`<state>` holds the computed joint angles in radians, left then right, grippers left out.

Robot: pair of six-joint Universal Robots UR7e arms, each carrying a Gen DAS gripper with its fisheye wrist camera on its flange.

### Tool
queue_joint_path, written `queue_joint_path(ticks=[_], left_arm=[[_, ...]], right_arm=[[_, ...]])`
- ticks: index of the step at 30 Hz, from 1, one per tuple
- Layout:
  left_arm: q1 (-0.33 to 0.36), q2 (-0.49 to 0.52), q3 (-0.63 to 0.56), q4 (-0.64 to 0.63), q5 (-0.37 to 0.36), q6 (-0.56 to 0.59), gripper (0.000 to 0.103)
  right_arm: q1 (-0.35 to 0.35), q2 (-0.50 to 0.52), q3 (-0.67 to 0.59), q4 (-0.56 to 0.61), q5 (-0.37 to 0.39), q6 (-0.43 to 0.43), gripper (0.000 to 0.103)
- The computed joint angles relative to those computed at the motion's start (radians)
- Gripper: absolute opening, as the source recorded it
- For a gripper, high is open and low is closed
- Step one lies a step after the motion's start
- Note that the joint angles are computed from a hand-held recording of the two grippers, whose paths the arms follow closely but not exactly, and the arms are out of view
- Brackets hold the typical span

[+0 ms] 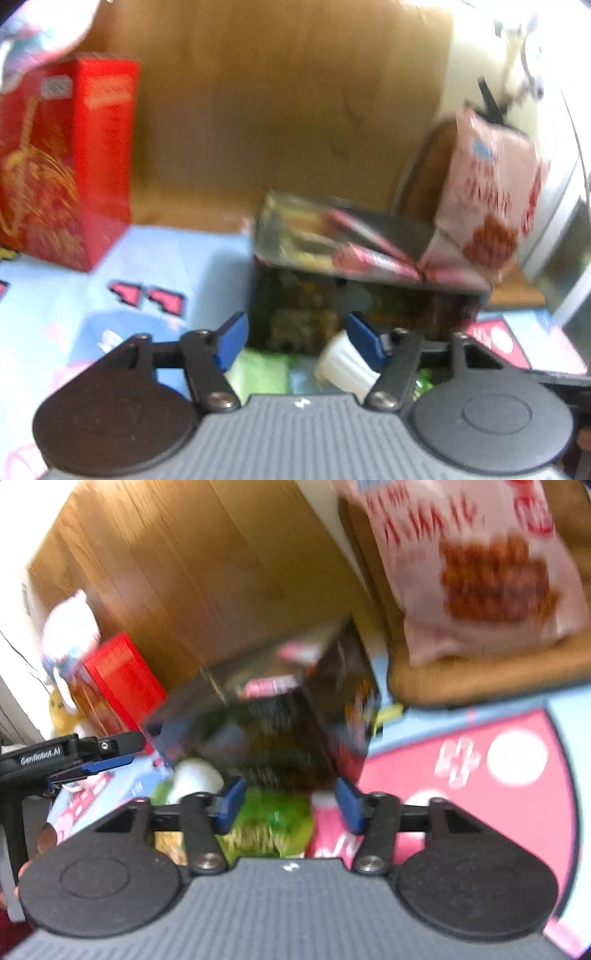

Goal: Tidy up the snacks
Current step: 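Grasp the white jelly cup with the left gripper, then drop the white jelly cup into the black box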

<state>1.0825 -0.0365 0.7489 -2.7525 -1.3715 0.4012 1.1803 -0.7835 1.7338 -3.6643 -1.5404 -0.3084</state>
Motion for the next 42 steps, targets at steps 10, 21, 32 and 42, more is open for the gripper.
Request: queue_joint_path(ticks=[10, 21, 32, 42], left_arm=[[0.000, -0.122, 0.265, 0.042, -0.085, 0.059, 0.033], [0.016, -0.302, 0.583, -0.106, -0.157, 0.135, 0.052], [0.044, -0.304, 0.511, -0.005, -0.246, 0.003, 0.051], [0.025, -0.228, 0.356, 0.065, -0.245, 0.015, 0.034]], right_arm=[[0.009, -0.016, 0.108, -0.059, 0.031, -0.088, 0.043], [-0.021, -0.055, 0.309, -0.174, 0.130, -0.199, 0.049], [0.070, -0.008, 0.221, -0.103, 0.003, -0.450, 0.061], [0.092, 0.058, 0.099, -0.139, -0.022, -0.473, 0.057]])
